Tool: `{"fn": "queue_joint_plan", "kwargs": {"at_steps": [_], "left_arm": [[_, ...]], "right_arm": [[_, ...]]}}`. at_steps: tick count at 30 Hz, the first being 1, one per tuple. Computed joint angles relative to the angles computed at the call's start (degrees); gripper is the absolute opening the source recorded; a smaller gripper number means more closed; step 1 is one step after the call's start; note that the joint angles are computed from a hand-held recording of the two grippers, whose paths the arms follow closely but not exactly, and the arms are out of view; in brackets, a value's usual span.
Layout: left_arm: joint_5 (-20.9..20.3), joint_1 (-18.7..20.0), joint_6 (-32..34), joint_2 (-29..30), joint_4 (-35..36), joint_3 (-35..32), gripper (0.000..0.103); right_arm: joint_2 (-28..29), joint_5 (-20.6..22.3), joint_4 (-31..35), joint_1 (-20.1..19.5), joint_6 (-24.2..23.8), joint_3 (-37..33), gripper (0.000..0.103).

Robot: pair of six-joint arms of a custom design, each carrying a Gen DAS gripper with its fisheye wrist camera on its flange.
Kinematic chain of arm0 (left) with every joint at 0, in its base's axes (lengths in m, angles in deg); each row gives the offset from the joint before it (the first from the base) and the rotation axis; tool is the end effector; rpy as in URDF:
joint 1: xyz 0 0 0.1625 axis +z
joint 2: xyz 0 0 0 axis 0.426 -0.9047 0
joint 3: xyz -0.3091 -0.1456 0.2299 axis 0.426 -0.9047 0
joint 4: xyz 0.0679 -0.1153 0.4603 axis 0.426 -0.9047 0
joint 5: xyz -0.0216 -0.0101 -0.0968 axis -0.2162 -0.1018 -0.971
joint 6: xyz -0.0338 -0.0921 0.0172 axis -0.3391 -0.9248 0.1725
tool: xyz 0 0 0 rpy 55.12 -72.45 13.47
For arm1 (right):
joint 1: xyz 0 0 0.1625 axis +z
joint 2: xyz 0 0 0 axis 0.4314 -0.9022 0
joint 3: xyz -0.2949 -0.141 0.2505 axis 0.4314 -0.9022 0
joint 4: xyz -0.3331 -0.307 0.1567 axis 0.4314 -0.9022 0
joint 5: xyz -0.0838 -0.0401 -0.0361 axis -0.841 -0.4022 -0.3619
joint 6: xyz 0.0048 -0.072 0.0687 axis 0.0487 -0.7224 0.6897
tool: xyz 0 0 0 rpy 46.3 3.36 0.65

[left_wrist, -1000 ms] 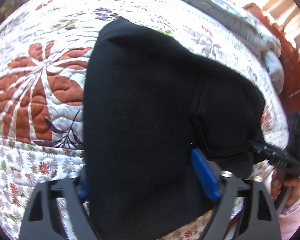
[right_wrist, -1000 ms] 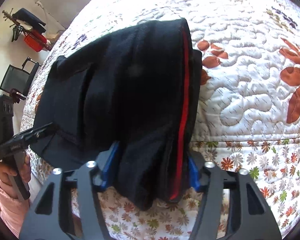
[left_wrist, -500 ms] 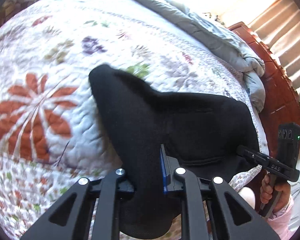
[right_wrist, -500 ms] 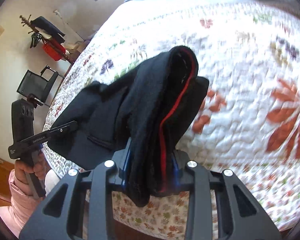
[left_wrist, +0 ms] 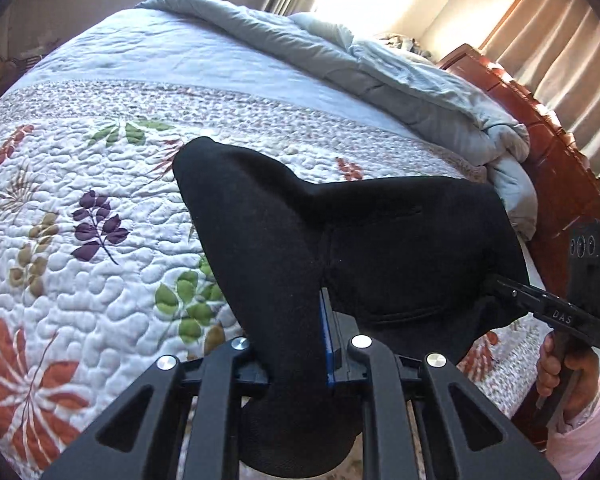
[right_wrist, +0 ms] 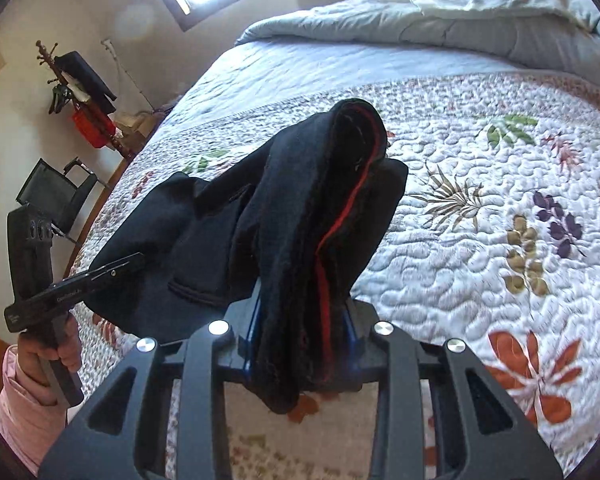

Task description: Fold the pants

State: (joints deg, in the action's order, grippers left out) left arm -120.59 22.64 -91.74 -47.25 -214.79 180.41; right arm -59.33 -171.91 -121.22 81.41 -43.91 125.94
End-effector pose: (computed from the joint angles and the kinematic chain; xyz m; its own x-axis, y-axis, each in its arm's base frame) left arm -0.2273 -0.4897 0.1776 -0.8034 0.5381 -0.2551 0.5793 0.8055 -0.1252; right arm 0.1894 -0.3558 0.2223 -0.9123 0.2120 0.3505 -0.0637 0.7718 -0.6327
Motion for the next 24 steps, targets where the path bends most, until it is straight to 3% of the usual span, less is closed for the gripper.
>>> {"fn": "queue_joint_plan", "kwargs": {"at_steps": [3,5,12,16,20,24], "left_arm": [[1.2,1.5,0.3,3.3,0.7,-1.4,0.017],[2.5,2.3,1.4,4.6,1.1,-1.3,0.019],[3.9,4.4,2.7,4.8,-1.1,1.5,0.050],[3.9,4.8,3.2,3.6,-3.0,3.0,0.057],[7.8,3.2,1.8,0.4,-0.5,4.7,0.072],[11.2,1.3,-2.1,-5.5,4.1,7.5,0.081]], "right_arm": [[2.0,3.5,-0.4,-5.4,-2.6,-0.7,0.032],[3.5,3.1,0.1,-7.2,-3.1,-0.9,0.035],[2.3,8.2,-4.5,-13.6,-7.4,4.6,0.056],[0.2,16.4,-12.0,-18.2,-7.1,9.0,0.060],[-3.5,18.6,-14.2,-19.0,-6.9,12.5,0.067],[-7.6,16.2,-14.4,-16.6,-2.9,15.3,0.072]]}}
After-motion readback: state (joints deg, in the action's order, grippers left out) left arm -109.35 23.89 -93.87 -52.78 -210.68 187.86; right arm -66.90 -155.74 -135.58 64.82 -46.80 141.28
